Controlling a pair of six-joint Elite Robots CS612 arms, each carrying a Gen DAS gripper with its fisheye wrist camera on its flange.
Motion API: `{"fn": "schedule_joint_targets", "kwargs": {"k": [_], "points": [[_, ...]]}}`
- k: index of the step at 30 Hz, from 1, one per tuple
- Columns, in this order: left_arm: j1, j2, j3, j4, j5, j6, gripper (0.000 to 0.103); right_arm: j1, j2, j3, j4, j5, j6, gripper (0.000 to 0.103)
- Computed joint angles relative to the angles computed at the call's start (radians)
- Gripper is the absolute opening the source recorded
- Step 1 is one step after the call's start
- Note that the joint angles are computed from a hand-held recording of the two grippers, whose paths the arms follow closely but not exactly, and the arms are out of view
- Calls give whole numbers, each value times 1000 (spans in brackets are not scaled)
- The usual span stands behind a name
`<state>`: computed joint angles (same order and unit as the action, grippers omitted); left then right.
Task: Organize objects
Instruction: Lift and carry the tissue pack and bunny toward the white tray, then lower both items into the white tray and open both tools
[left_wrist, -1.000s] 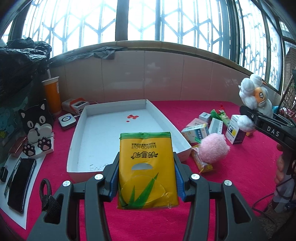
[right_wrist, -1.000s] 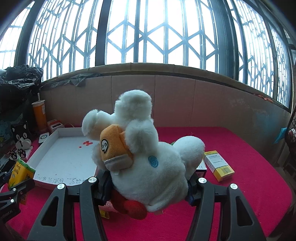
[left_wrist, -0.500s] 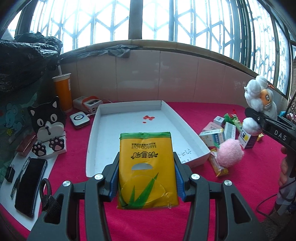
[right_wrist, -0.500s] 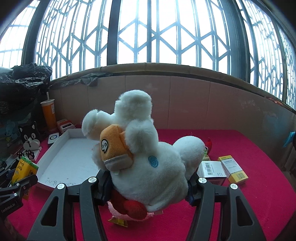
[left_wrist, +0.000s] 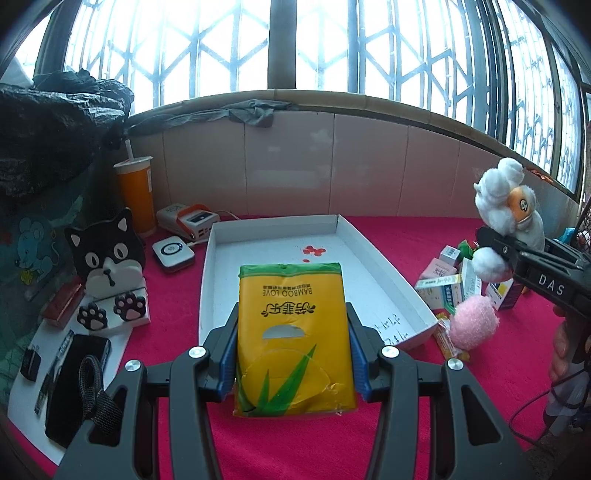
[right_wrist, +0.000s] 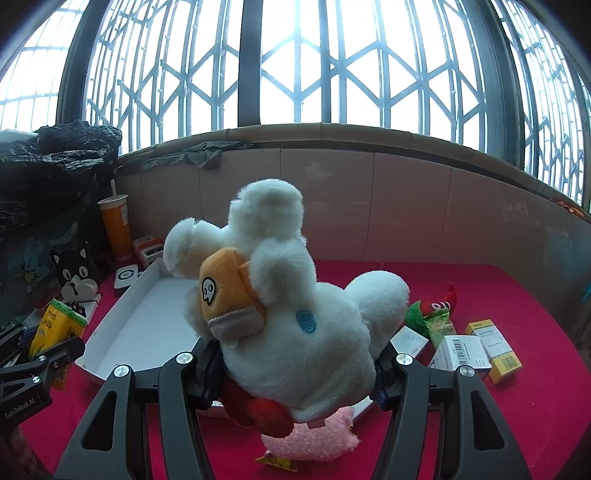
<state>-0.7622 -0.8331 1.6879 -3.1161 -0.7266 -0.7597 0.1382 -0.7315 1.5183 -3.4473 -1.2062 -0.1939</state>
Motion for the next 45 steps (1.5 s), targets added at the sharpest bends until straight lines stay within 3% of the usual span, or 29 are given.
{"fn": "schedule_joint_targets", "kwargs": {"k": [15, 21, 29, 38, 44, 45], "points": [[55, 6, -60, 29, -41, 27, 48, 30, 26, -103, 175, 16, -1, 65], [79, 24, -115, 106, -12, 16, 48, 50, 41, -160, 275, 10, -4, 65], [112, 75, -222, 231, 11, 23, 48, 86, 88, -282, 466, -46, -33, 65], [176, 125, -325, 411, -102, -110, 49, 124, 157, -404, 647, -148, -93, 65], [180, 134, -324, 376, -116, -115, 49, 137, 172, -408, 642, -178, -137, 65], [181, 134, -319, 361, -121, -119, 54, 138, 170, -399, 618, -178, -145, 70]]}}
